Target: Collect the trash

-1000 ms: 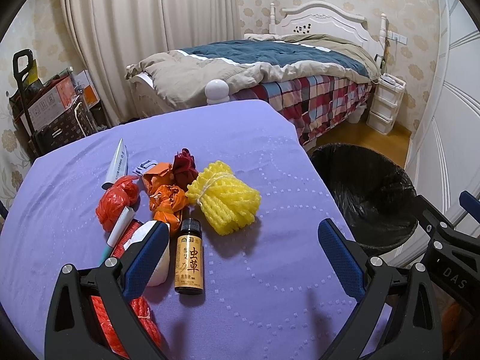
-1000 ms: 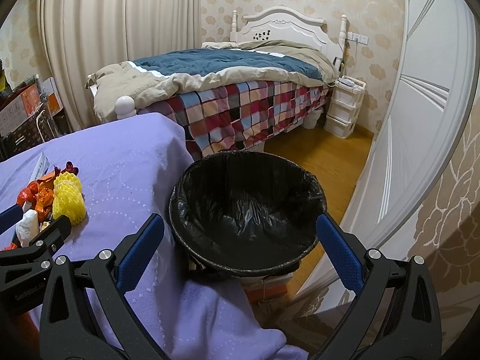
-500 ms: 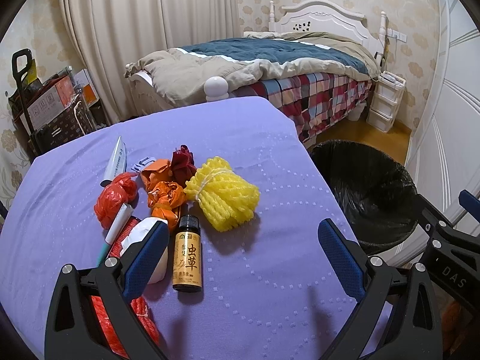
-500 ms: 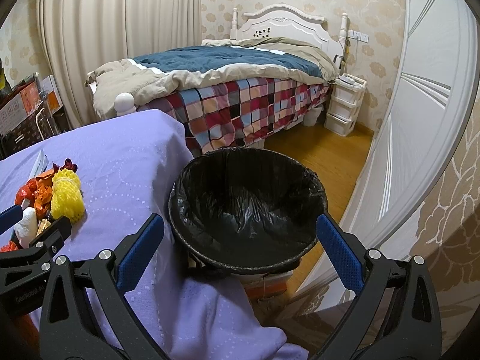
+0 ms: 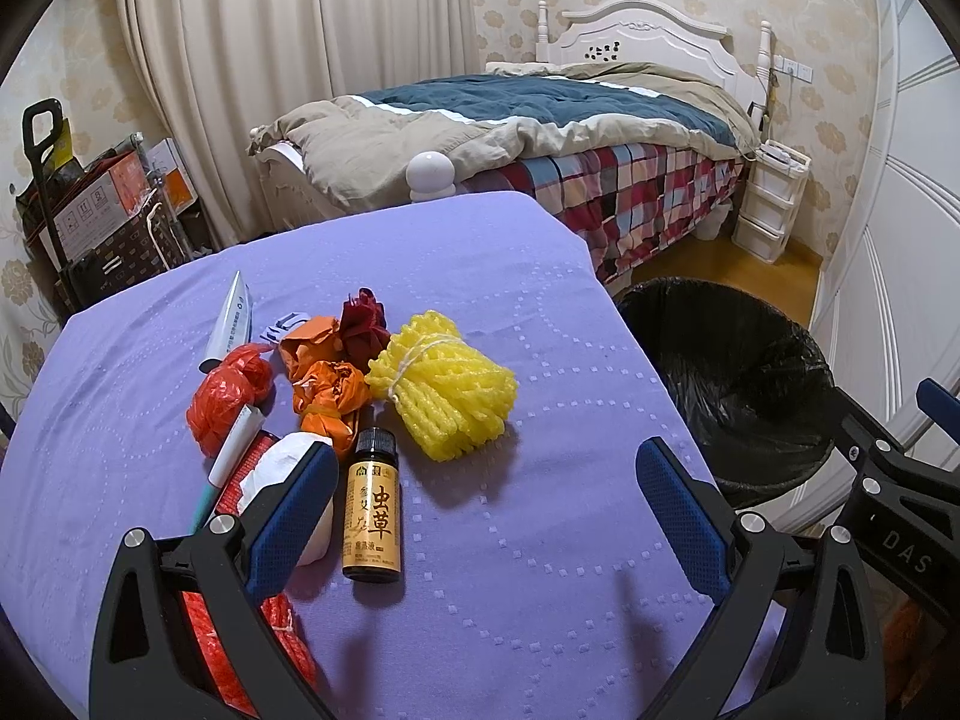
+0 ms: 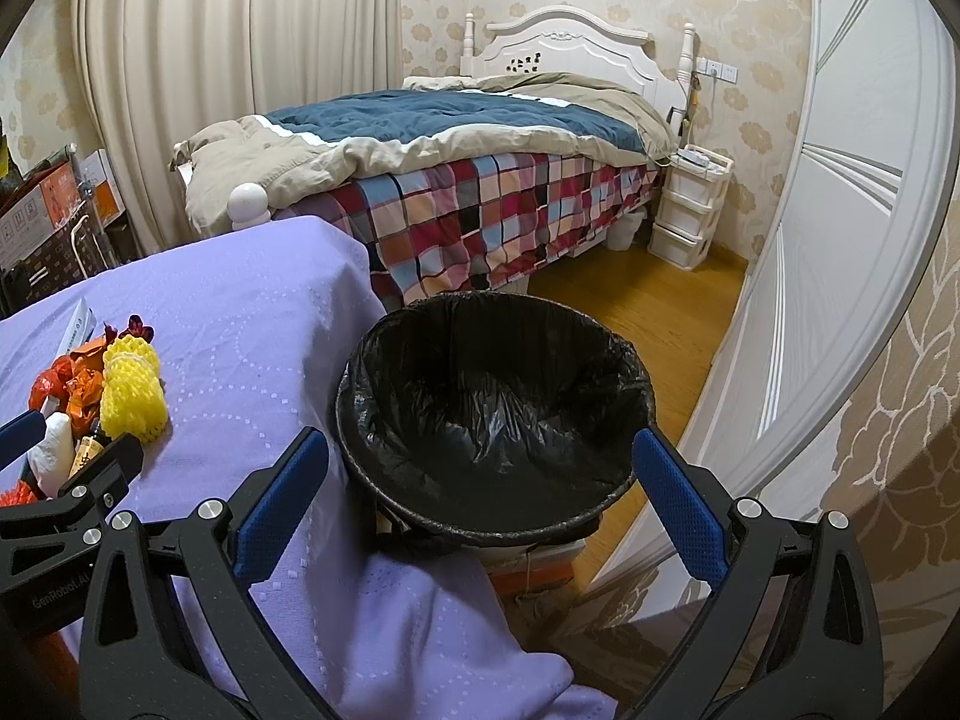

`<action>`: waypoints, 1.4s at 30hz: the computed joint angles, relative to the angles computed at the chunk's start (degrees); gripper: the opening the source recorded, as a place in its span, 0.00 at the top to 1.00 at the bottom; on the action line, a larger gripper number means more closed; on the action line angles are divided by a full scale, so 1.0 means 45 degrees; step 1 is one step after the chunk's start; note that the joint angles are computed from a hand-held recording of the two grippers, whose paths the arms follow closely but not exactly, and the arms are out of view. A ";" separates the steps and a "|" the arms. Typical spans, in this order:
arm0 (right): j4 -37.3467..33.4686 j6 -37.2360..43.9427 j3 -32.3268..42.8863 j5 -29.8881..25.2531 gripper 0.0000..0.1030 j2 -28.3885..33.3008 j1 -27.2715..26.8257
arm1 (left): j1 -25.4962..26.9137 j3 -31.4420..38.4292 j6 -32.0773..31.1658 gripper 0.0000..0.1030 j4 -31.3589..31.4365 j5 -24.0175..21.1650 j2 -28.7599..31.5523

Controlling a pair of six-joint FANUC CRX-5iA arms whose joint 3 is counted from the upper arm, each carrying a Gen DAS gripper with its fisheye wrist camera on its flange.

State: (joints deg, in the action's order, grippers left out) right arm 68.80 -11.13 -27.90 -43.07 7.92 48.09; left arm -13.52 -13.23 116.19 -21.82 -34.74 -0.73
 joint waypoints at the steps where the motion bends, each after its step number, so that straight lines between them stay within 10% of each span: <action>1: 0.0097 -0.0133 -0.0061 0.0042 0.04 0.0039 -0.0009 | -0.0021 -0.0027 0.0050 0.06 -0.0043 0.0022 0.0004; 42: 0.0913 -0.1289 -0.1168 0.0426 0.04 -0.0343 0.0883 | 0.0819 -0.1188 -0.0748 0.06 0.0338 -0.0790 -0.1583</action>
State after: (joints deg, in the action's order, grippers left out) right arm 72.91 -16.93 -33.15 -41.15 6.37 52.06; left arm -9.84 -18.58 112.82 -20.30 -38.29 -7.85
